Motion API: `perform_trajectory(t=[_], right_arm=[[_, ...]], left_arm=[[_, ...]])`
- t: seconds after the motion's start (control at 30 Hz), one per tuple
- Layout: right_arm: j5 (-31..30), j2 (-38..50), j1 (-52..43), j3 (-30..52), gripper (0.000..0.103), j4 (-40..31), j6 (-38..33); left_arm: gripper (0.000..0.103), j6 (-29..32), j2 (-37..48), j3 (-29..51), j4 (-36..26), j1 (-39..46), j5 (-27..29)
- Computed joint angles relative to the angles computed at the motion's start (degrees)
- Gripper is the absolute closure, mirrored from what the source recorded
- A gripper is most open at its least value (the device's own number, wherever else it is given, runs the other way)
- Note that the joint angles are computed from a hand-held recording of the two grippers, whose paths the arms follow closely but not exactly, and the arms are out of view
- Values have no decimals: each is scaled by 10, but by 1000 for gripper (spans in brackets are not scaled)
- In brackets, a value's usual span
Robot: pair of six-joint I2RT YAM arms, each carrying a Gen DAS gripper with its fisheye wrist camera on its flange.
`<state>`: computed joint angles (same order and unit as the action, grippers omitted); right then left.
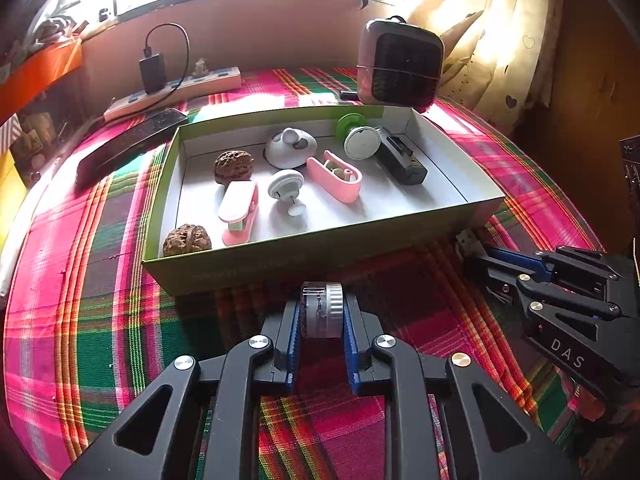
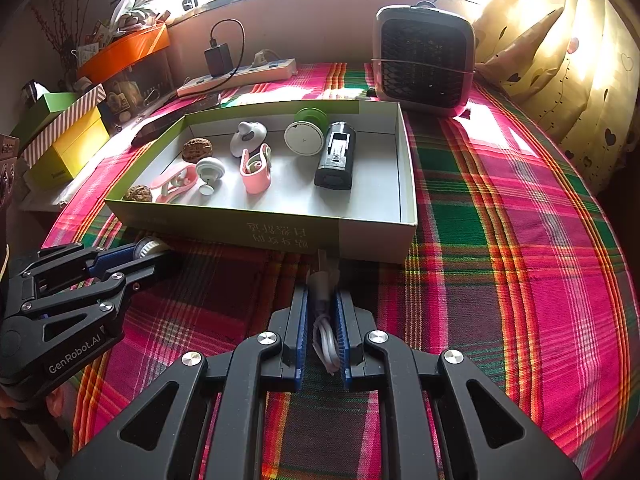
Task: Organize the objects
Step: 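Close the left gripper on the white jar while the right grasps the white cable, then carry the jar with the left gripper while the right carries the cable into the box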
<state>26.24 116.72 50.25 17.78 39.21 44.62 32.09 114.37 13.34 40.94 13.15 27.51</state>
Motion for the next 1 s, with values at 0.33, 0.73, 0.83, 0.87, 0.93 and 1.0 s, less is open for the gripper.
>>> perform_trajectory(t=[0.33, 0.73, 0.83, 0.87, 0.93, 1.0], right_arm=[[4, -5, 8, -3, 91, 2, -2], [15, -31, 25, -8, 91, -17, 2], [16, -39, 27, -10, 91, -22, 3], [18, -43, 29, -10, 91, -24, 4], [21, -51, 34, -12, 91, -29, 6], [22, -60, 36, -16, 92, -30, 5]], left_arm=[[86, 8, -7, 2, -17, 13, 8], [86, 20, -32, -5, -37, 28, 22], [86, 25, -47, -9, -47, 33, 28], [86, 26, -52, -9, -53, 36, 29], [86, 29, -64, -10, -62, 41, 35], [86, 34, -76, -12, -74, 45, 39]])
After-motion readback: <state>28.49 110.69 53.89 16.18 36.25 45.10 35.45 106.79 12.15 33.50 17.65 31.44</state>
